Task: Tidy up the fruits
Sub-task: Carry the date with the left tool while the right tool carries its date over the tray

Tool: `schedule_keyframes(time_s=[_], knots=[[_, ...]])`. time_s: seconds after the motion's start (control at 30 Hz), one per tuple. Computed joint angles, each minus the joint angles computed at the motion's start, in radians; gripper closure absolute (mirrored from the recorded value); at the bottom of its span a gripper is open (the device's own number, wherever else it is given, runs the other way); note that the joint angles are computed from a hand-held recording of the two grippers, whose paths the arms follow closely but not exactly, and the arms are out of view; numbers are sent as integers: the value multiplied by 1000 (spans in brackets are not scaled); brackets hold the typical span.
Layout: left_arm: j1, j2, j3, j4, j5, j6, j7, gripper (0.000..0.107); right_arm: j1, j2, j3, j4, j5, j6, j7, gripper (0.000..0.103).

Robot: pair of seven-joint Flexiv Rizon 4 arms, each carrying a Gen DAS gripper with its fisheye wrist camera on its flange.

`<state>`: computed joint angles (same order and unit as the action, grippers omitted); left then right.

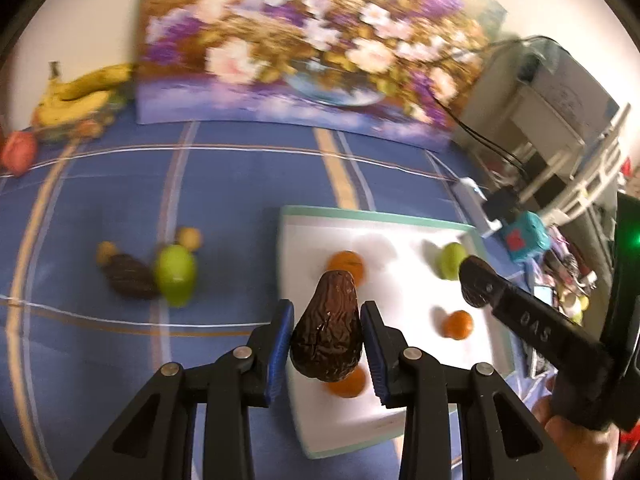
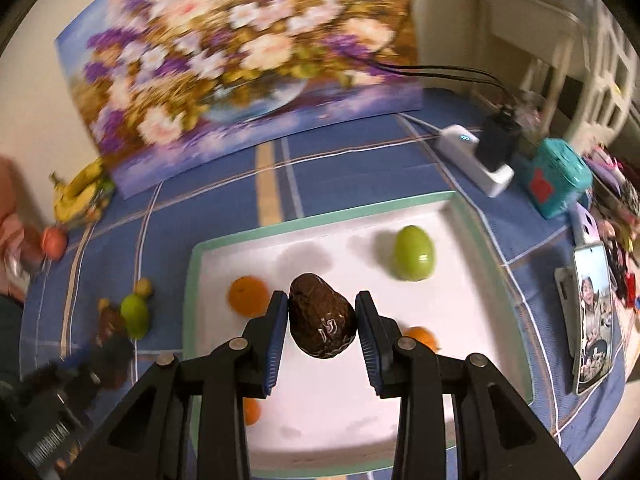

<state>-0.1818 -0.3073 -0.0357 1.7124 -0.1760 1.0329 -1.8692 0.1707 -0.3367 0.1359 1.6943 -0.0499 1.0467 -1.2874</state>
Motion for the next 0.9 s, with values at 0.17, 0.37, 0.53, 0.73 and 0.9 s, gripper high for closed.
schedule_keyframes(time_s=[0.17, 0.37, 0.53, 0.73, 0.9], knots=[[-15, -54, -14, -53, 11, -14, 27, 70, -30, -13, -11, -11, 39, 22, 26, 67], [-25, -97, -2, -89, 31, -49, 19, 70, -59, -39, -3, -26, 66, 30, 5, 67], [-28, -122, 4, -108, 45, -66, 24, 70, -74, -65, 12, -45, 95, 22, -29, 67], [-28, -148, 1, -120, 45, -80, 33, 70, -73, -109, 23, -77, 108, -2, -74, 67], [-35, -160, 6, -129, 54, -109, 32, 70, -69, -139, 22, -93, 111, -41, -78, 67]])
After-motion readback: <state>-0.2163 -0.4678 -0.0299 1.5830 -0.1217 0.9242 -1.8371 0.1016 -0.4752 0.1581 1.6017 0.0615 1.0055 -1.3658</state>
